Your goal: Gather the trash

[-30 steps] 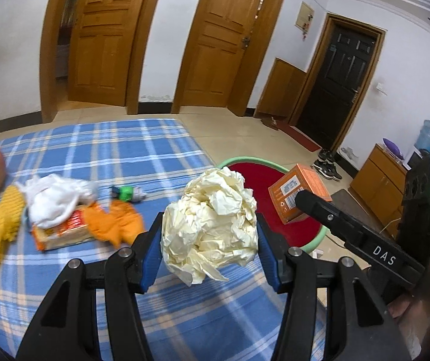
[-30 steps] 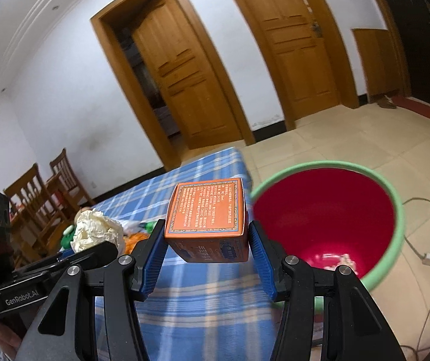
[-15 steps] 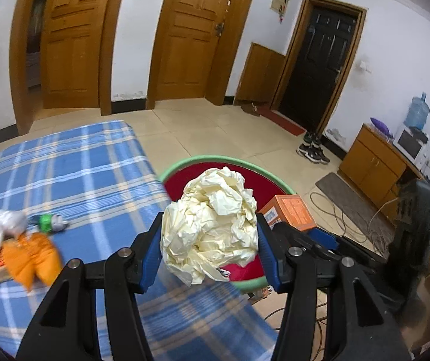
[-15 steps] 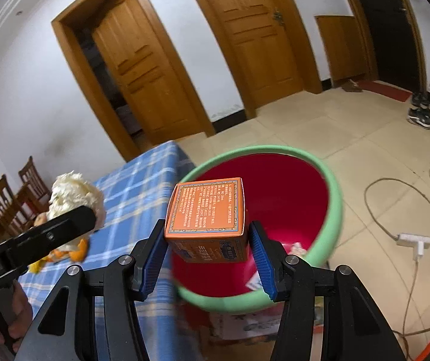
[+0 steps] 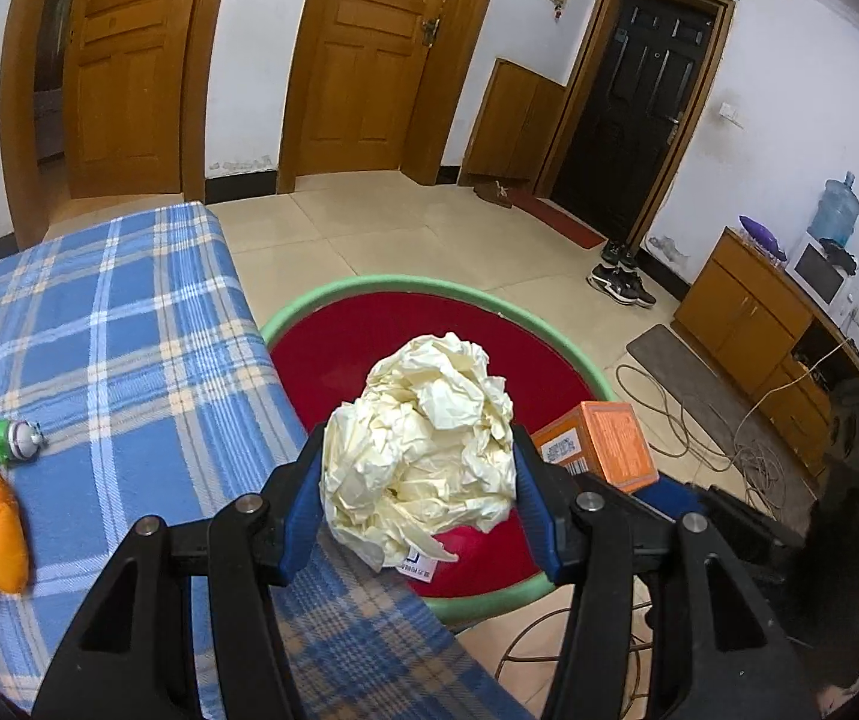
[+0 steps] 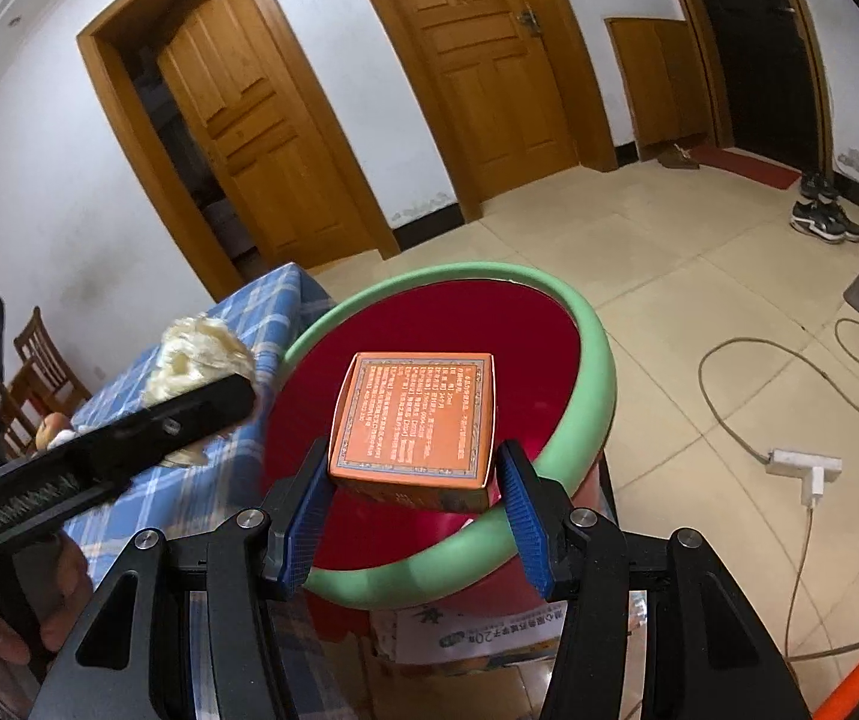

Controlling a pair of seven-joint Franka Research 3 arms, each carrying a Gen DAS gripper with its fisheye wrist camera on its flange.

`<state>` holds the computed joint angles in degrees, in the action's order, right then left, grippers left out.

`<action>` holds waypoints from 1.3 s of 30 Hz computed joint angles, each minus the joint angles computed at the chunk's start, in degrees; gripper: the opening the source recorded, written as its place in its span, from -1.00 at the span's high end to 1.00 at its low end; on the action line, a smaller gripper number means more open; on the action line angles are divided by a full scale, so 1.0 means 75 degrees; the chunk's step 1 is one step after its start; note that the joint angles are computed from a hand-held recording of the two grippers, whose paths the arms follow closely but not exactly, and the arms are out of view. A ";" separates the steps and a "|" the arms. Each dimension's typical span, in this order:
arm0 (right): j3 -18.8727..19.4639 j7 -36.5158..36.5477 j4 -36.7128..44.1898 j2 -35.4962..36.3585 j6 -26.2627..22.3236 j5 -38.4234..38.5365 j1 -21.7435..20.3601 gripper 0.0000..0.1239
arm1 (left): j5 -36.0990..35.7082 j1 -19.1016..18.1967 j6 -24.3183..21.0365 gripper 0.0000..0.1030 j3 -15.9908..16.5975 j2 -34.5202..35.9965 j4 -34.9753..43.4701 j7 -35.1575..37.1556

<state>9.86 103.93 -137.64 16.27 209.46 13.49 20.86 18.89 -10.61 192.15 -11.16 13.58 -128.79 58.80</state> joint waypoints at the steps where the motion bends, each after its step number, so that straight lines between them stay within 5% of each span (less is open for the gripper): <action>1: -0.0081 -0.0179 0.0061 0.0027 -0.0057 0.0155 0.0130 0.11 | 0.0269 0.0372 -0.0110 -0.10 -0.0335 0.0054 0.0061 -0.0256; 3: -0.0127 -0.0373 0.0213 0.0111 -0.0181 0.0311 0.0251 0.11 | 0.0358 0.1256 -0.0167 -0.10 -0.1181 0.0138 0.0070 -0.0380; 10: -0.0252 -0.1001 0.0528 0.0311 -0.0409 0.0895 0.0591 0.11 | 0.0651 0.1518 -0.0032 -0.52 -0.1335 0.0086 -0.0001 -0.0655; 16: -0.0148 -0.1062 0.0553 0.0345 -0.0430 0.0933 0.0489 0.24 | 0.1223 0.2247 0.0005 -0.60 -0.1899 0.0139 -0.0023 -0.1259; 35: -0.0084 -0.0865 0.0499 0.0339 -0.0378 0.0789 0.0391 0.34 | 0.1596 0.2164 -0.0041 -0.60 -0.1763 0.0082 -0.0070 -0.1591; 39: -0.0084 -0.0881 0.0468 0.0317 -0.0389 0.0776 0.0388 0.33 | 0.1189 0.1196 -0.0007 -0.60 -0.0871 -0.0067 -0.0154 -0.1357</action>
